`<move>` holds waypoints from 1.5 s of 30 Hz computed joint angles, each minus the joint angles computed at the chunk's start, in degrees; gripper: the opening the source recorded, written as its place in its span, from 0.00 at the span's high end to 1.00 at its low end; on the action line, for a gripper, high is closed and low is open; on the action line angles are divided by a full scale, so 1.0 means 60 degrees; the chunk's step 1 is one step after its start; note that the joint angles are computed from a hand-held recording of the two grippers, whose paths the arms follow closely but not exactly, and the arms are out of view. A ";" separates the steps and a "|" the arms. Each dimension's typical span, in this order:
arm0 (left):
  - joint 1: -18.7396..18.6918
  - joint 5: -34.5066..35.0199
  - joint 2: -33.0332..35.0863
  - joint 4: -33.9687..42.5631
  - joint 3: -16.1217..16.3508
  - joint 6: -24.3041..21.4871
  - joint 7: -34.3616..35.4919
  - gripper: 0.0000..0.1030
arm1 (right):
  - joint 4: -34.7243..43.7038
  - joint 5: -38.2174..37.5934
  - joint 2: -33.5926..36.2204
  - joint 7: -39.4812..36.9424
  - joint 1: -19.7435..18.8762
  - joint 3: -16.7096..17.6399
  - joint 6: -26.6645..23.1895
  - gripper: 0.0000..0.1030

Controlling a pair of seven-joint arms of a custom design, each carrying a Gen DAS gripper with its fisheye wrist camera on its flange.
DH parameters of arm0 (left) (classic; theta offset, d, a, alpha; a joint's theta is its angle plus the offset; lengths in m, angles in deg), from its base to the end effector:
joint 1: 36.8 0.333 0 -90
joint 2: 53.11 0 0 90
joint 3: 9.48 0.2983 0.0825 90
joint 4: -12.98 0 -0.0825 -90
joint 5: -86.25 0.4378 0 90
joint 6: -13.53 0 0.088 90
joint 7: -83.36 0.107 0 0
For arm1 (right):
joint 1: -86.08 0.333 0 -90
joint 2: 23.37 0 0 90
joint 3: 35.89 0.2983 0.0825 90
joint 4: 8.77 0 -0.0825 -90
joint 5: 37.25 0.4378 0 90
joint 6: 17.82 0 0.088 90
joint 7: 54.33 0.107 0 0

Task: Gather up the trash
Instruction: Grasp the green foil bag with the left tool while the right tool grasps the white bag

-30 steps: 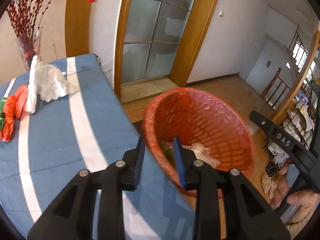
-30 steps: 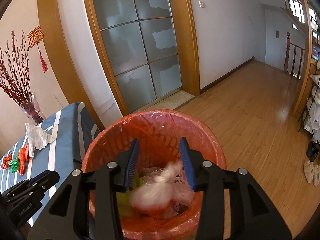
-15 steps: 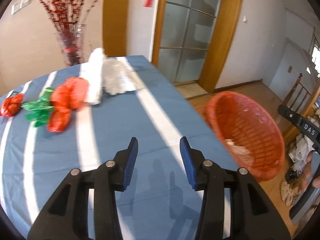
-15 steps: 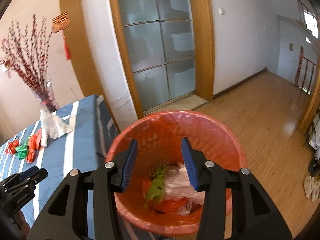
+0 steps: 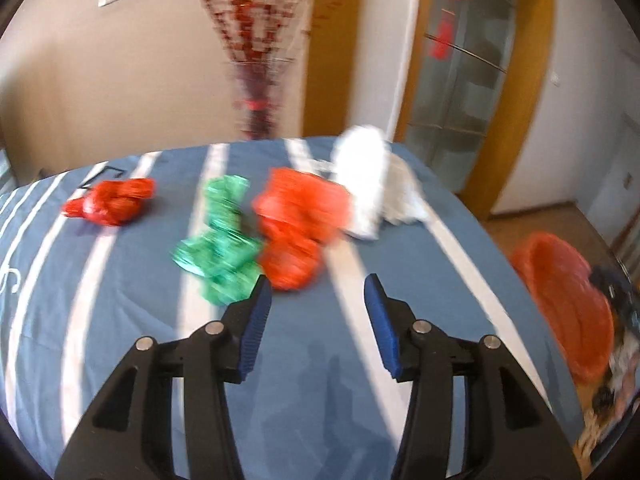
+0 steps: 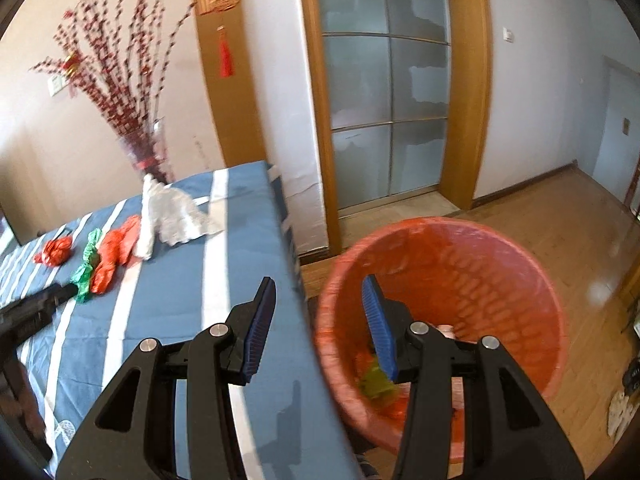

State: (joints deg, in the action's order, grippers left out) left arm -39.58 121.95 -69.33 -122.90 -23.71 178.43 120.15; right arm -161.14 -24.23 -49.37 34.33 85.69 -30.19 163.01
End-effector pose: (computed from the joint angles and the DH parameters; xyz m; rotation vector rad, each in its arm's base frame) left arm 0.5162 -0.1971 0.4682 -1.7898 1.6655 -0.8333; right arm 0.4815 0.0248 0.4515 -1.5431 1.7065 -0.7502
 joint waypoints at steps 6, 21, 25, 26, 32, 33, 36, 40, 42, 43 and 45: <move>0.0346 -0.0266 0.0954 0.0995 0.0532 -0.0530 0.0184 0.50 | 0.0450 -0.0052 0.0570 -0.0052 0.0380 0.0067 -0.0097 0.55; 0.0107 -0.1964 0.2716 0.2210 0.1136 -0.0730 0.2120 0.66 | 0.1406 -0.1049 0.1765 0.0736 0.0333 0.0655 -0.0428 0.55; 0.0107 -0.2590 0.2570 0.1989 0.1164 -0.0437 0.2748 0.81 | 0.1634 -0.1299 0.1978 0.0916 0.0509 0.0653 -0.0435 0.55; 0.0123 -0.2513 0.2529 0.1947 0.1173 -0.0420 0.2705 0.81 | 0.1747 -0.1368 0.2075 0.0973 0.0539 0.0676 -0.0434 0.55; 0.0293 -0.2517 0.1729 0.1171 0.1263 0.0009 0.2754 0.81 | 0.2637 -0.0979 0.2890 0.0605 0.1401 0.0116 -0.0275 0.55; 0.0317 -0.2577 0.1591 0.1049 0.1281 0.0084 0.2809 0.81 | 0.2825 -0.0981 0.3049 0.0625 0.1436 0.0111 -0.0240 0.55; 0.0371 -0.2736 0.1260 0.0796 0.1308 0.0201 0.2964 0.81 | 0.3867 0.0066 0.3876 -0.0144 0.2119 -0.0351 -0.0177 0.52; 0.0455 -0.2752 0.1087 0.0662 0.1278 0.0309 0.3061 0.81 | 0.5439 0.1769 0.5051 -0.1186 0.2348 -0.0356 -0.0397 0.39; 0.0481 -0.2776 0.1095 0.0658 0.1276 0.0350 0.3099 0.81 | 0.6124 0.1878 0.5586 -0.1140 0.2314 -0.0296 -0.0619 0.36; 0.0499 -0.2768 0.1091 0.0640 0.1267 0.0369 0.3089 0.81 | 0.6523 0.1579 0.5915 -0.0752 0.2454 -0.0461 -0.0757 0.34; 0.0501 -0.2851 0.1136 0.0653 0.1290 0.0388 0.3135 0.81 | 0.7037 0.1245 0.6333 -0.0357 0.2565 -0.0589 -0.0999 0.30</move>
